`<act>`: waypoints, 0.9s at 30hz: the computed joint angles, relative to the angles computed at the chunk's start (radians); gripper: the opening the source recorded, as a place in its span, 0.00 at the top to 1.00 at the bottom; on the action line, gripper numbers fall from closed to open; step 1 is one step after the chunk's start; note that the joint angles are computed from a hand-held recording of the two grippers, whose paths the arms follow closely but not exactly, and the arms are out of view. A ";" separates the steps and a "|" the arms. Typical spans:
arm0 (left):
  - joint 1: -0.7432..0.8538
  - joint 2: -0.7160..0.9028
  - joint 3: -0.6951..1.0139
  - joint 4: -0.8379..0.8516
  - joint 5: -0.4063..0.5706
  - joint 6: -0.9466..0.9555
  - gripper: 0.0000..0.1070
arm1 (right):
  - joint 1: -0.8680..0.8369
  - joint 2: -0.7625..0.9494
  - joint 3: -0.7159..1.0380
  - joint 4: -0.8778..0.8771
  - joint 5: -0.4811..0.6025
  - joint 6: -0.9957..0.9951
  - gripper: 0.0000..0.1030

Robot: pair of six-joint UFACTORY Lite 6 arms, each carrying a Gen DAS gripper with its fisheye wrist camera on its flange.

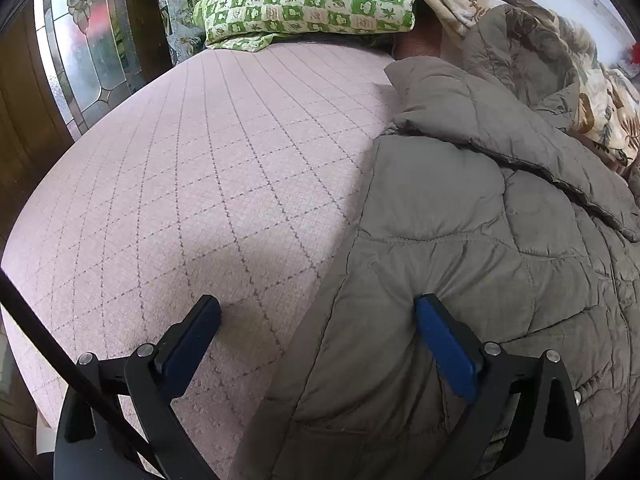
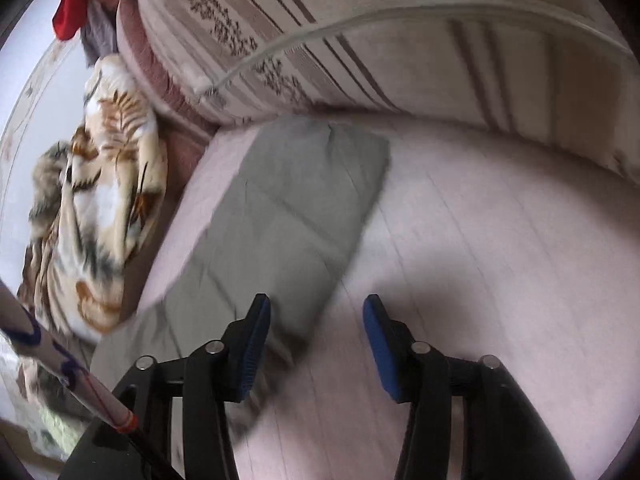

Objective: Fold large clothes

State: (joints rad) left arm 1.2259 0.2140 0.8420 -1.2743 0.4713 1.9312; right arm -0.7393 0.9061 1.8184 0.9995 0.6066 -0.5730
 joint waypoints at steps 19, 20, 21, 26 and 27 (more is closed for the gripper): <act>0.045 0.027 0.034 0.034 0.074 -0.026 0.08 | 0.284 -0.654 -0.012 -0.538 0.082 0.351 0.91; 0.050 0.029 0.037 0.040 0.084 -0.032 0.08 | 0.358 -0.696 -0.004 -0.597 0.094 0.409 0.91; 0.055 0.032 0.041 0.046 0.095 -0.037 0.08 | 0.435 -0.726 0.007 -0.657 0.105 0.468 0.91; 0.064 0.042 0.064 0.099 0.124 -0.086 0.08 | 0.953 -0.737 0.076 -1.075 0.140 0.873 0.91; 0.065 0.045 0.072 0.116 0.131 -0.102 0.08 | 1.052 -0.706 0.094 -1.163 0.152 0.957 0.91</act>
